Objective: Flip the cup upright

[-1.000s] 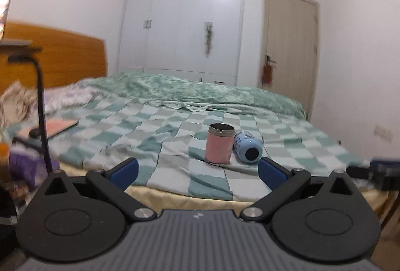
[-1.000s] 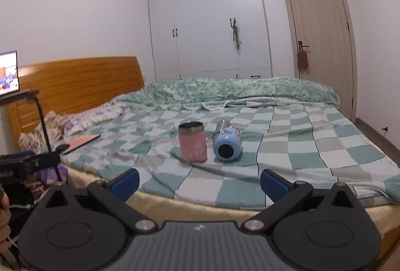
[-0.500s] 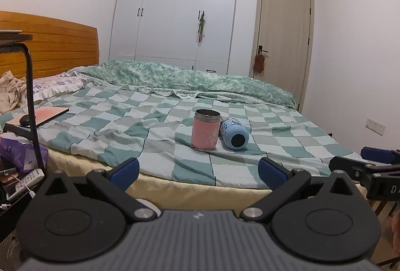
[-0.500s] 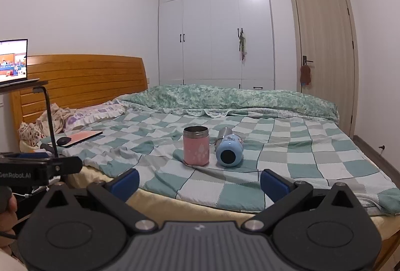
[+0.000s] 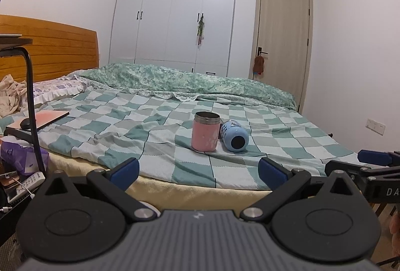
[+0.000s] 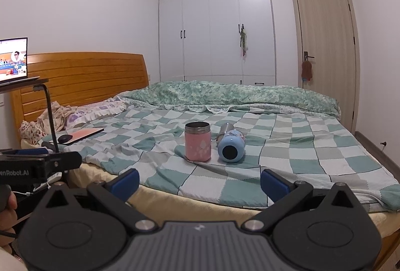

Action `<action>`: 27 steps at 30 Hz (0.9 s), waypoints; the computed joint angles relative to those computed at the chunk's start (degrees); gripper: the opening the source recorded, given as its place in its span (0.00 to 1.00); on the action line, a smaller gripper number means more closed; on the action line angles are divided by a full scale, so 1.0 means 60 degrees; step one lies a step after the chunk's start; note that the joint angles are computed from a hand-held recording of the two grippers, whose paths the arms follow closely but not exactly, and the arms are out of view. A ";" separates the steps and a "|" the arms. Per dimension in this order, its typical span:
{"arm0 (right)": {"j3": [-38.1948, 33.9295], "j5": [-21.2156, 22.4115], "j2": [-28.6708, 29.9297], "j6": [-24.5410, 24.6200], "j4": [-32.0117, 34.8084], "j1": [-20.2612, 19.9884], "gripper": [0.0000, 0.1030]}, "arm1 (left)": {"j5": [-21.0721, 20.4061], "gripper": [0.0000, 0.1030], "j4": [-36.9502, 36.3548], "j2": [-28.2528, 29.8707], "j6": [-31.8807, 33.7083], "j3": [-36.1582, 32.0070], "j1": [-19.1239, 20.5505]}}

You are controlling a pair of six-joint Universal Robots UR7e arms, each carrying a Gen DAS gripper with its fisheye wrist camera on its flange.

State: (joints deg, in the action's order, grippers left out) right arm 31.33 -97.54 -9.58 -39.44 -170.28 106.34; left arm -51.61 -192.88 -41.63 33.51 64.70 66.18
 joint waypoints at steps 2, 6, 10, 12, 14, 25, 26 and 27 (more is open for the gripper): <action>0.0000 -0.0028 0.0016 0.0016 0.0001 0.0015 1.00 | 0.0001 1.00 0.0023 -0.0004 -0.0012 -0.0001 -0.0001; -0.0030 -0.0025 0.0031 0.0037 0.0015 0.0010 1.00 | 0.0007 1.00 0.0050 0.0005 -0.0020 -0.0024 -0.0002; -0.0037 -0.0039 0.0037 0.0033 0.0042 0.0013 1.00 | -0.0004 1.00 0.0055 0.0009 -0.0013 -0.0034 0.0000; -0.0041 -0.0046 0.0044 0.0053 0.0055 0.0019 1.00 | 0.0000 1.00 0.0066 0.0016 -0.0015 -0.0049 0.0000; -0.0058 -0.0056 0.0061 0.0069 0.0073 0.0020 1.00 | -0.0011 1.00 0.0082 0.0015 -0.0009 -0.0054 0.0001; -0.0075 -0.0054 0.0064 0.0081 0.0094 0.0016 1.00 | -0.0019 1.00 0.0079 0.0029 -0.0002 -0.0067 -0.0004; -0.0073 -0.0056 0.0065 0.0082 0.0082 0.0017 1.00 | -0.0027 1.00 0.0103 0.0032 -0.0005 -0.0079 -0.0001; -0.0073 -0.0047 0.0060 0.0082 0.0091 0.0014 1.00 | -0.0020 1.00 0.0113 0.0024 -0.0015 -0.0066 0.0000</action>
